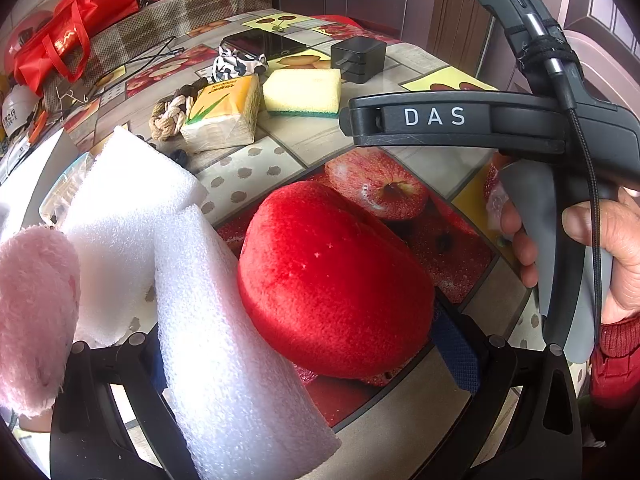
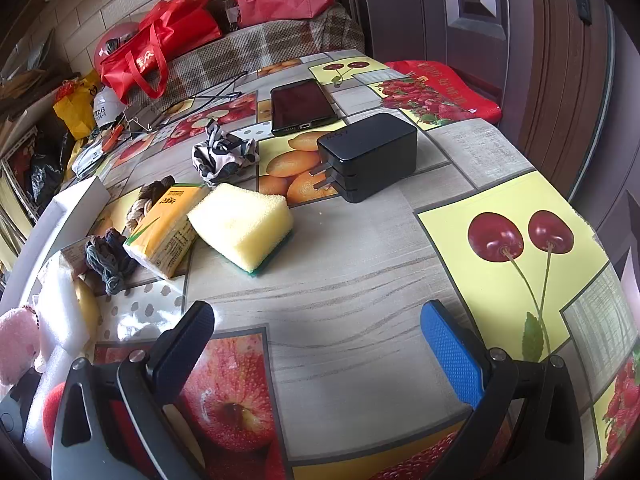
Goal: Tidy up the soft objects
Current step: 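Close the left tool on the pink fluffy ball while the right tool grasps the red plush ball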
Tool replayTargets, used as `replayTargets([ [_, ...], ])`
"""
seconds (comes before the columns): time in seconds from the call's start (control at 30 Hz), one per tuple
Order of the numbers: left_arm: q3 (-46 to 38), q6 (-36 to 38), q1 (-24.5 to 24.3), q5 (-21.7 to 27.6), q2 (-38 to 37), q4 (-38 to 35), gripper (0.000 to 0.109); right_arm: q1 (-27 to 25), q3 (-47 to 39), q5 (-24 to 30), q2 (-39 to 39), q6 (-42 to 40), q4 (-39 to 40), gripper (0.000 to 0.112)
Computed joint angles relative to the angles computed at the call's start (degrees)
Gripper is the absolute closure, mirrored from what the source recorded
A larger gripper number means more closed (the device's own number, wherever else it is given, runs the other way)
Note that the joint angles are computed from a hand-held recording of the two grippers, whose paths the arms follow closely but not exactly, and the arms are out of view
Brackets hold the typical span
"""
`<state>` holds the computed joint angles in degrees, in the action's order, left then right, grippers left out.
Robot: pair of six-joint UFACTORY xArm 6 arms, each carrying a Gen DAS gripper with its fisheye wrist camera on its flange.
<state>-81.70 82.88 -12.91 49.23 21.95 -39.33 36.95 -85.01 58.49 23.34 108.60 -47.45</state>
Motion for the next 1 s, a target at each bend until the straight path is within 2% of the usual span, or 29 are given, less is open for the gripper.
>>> replayTargets([
  [0.1, -0.11, 1.24, -0.13, 0.54, -0.01, -0.76, 0.006, -0.01, -0.15, 0.08, 0.10, -0.14, 0.08, 0.009],
  [0.13, -0.29, 2.14, 0.29, 2.20, -0.15, -1.02, 0.006, -0.01, -0.12, 0.12, 0.08, -0.19, 0.11, 0.009],
  [0.3, -2.35, 7.62, 6.89, 18.63, -1.63, -10.63, 0.006, -0.05, 0.45, -0.41, -0.27, 0.70, -0.41, 0.009],
  [0.4, -3.58, 10.04, 11.41, 25.02, -2.06, -15.70, 0.006, 0.00, 0.53, -0.44, -0.32, 0.88, -0.49, 0.009],
  [0.47, -5.32, 9.44, 14.12, 26.96, -1.69, -17.62, 0.006, 0.03, 0.69, -0.65, -0.44, 1.23, -0.70, 0.009],
  [0.57, -10.01, 5.95, 17.41, 26.66, 0.54, -19.44, 0.006, 0.08, 1.41, -1.21, -0.93, 2.25, -1.34, 0.009],
  [0.7, -14.95, 3.47, 19.09, 20.35, 4.52, -19.79, 0.006, 0.22, 4.77, -3.10, -3.24, 7.55, -4.65, 0.009],
  [0.77, -15.31, 3.03, 19.01, 15.66, 5.58, -19.27, 0.006, 0.66, 8.20, -4.53, -5.67, 14.52, -9.87, 0.009],
  [0.87, -16.26, 3.05, 19.03, 14.55, 7.33, -17.44, 0.006, 4.01, 11.80, -0.79, -9.02, 24.17, -22.65, 0.009],
  [0.93, -15.20, 4.93, 18.53, 14.21, 7.12, -15.23, 0.006, 6.24, 12.79, 0.37, -10.52, 22.39, -29.19, 0.009],
  [0.97, -14.27, 7.01, 18.67, 14.25, 6.63, -14.94, 0.006, 6.67, 13.23, -1.21, -11.27, 20.13, -31.26, 0.009],
  [1.0, -13.23, 8.34, 18.50, 13.94, 6.13, -14.02, 0.006, 6.29, 13.56, -5.08, -12.03, 17.09, -32.21, 0.009],
])
